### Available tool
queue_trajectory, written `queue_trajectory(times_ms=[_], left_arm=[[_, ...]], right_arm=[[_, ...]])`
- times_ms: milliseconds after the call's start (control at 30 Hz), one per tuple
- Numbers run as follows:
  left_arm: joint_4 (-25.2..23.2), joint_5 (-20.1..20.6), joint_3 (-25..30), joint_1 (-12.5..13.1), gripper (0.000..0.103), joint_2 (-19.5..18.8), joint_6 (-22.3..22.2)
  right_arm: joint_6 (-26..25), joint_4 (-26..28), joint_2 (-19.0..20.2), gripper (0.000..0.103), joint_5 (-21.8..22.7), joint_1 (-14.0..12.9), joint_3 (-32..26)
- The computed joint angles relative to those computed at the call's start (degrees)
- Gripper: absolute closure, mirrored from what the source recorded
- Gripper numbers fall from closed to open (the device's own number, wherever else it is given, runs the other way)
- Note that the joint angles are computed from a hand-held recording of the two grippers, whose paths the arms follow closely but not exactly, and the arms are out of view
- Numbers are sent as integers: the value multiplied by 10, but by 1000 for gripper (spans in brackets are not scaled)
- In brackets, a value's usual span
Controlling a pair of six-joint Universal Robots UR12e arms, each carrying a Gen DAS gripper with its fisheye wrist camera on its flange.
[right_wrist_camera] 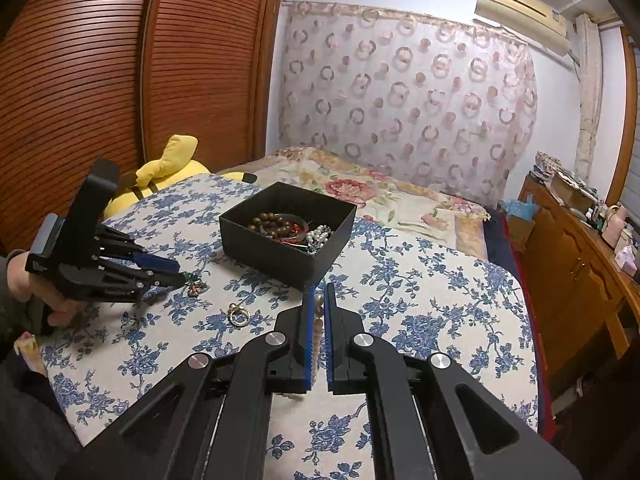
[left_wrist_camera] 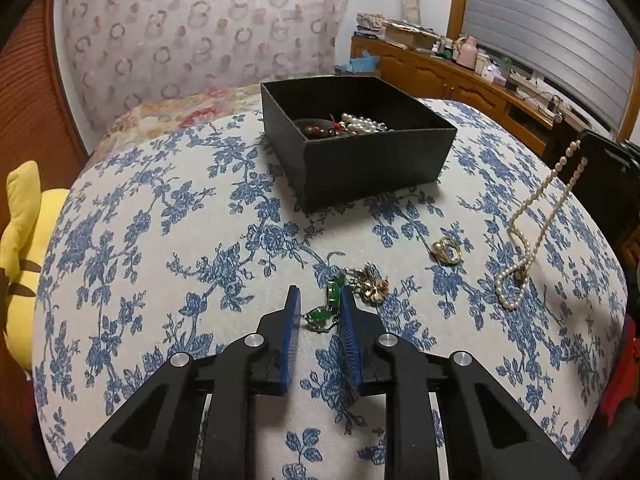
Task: Organize jewelry
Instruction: 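Grasp the green pendant jewelry with the left gripper while the right gripper grasps the pearl necklace, then carry the green pendant and pearl necklace over the black box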
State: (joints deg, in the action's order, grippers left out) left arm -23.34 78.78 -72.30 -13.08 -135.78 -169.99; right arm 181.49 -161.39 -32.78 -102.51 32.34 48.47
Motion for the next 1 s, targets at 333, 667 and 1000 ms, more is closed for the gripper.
queue_trajectory(times_ms=[333, 667, 1000], left_arm=[[-1, -16, 16, 0, 98, -9, 5], [48, -41, 6, 5, 98, 12, -18], [77, -43, 28, 3, 98, 14, -31]], right_arm=[[-1, 14, 8, 98, 12, -2, -15], [-3, 4, 18, 98, 20, -4, -50], [-24, -5, 40, 98, 31, -3, -123]])
